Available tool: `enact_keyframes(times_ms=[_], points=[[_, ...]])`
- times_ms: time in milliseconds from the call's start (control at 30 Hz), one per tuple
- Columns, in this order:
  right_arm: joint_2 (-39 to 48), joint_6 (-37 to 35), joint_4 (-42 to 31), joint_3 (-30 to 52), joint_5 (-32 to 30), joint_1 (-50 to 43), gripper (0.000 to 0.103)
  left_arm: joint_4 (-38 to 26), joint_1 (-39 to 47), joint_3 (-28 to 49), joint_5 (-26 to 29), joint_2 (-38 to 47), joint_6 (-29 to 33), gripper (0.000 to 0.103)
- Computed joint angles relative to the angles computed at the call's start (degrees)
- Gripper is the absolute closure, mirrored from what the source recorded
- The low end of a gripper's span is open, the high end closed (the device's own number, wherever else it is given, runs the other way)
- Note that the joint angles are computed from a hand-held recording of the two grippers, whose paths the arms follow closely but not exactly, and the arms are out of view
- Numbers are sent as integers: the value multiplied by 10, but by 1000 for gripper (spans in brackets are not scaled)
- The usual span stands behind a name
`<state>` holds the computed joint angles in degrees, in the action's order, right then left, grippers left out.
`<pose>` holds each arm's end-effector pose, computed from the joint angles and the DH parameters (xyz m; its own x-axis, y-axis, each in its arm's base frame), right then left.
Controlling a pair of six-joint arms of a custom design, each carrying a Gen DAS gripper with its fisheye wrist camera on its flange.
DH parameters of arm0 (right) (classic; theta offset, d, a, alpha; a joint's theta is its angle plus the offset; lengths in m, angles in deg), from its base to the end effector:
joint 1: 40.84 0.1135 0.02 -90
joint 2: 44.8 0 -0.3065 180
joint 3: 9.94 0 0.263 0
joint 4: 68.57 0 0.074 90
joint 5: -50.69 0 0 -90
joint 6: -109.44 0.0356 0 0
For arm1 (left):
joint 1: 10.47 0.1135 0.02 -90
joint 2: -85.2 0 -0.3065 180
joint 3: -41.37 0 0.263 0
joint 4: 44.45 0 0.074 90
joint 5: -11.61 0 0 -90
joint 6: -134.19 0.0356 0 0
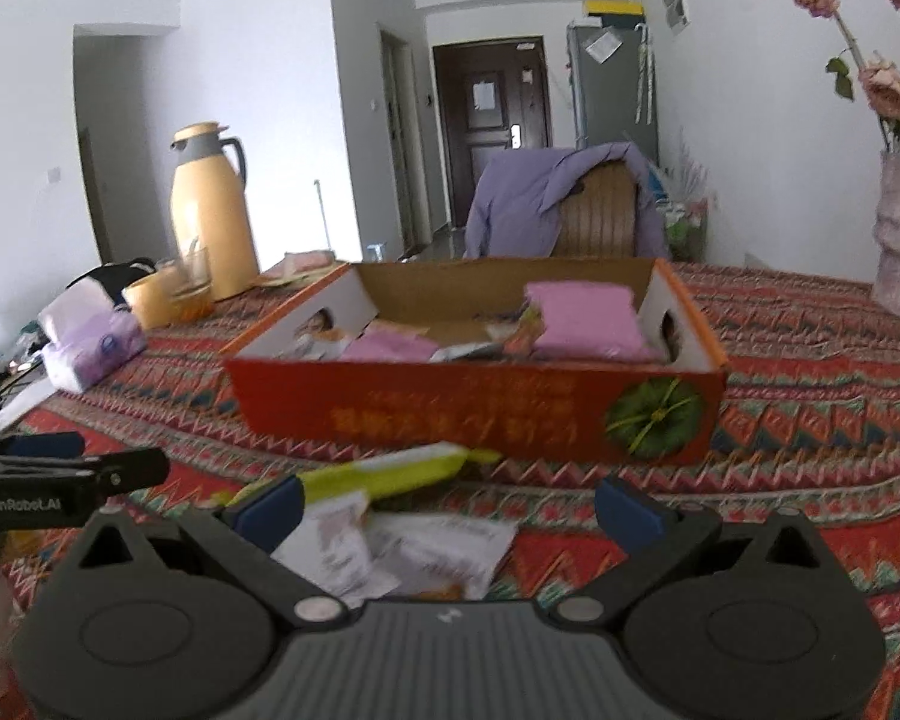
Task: Organize snacks
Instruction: 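Withdraw both tools from the box back over the remaining packets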
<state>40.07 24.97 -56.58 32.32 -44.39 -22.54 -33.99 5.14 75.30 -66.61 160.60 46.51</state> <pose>0.2652 0.0910 0.1850 -0.5184 -0.0704 -0.8522 -0.3367 0.9329 0.1278 0.2265 0.0557 0.1799 -0.4996 -0.0984 -0.8606 -0.0747 0.9947 -0.0704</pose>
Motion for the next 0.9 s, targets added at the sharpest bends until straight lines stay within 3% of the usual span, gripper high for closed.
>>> enact_keyframes(times_ms=[100, 300, 433, 800, 900], points=[[3, 5, -2, -1, 5, 21, 1, 1, 14, -12, 15, -10, 6, 0], [28, 6, -6, 14, 26, 64, 16, -4, 34, -28, 34, -22, 23, 0], [52, 16, -17, 29, 38, 78, 38, -8, 50, -33, 51, -23, 28, 0], [61, 6, -9, 28, 37, 103, 39, -17, 76, -34, 77, -24, 33, 0], [64, -4, 1, 24, 35, 107, 47, -21, 78, -35, 77, -27, 33, 0]])
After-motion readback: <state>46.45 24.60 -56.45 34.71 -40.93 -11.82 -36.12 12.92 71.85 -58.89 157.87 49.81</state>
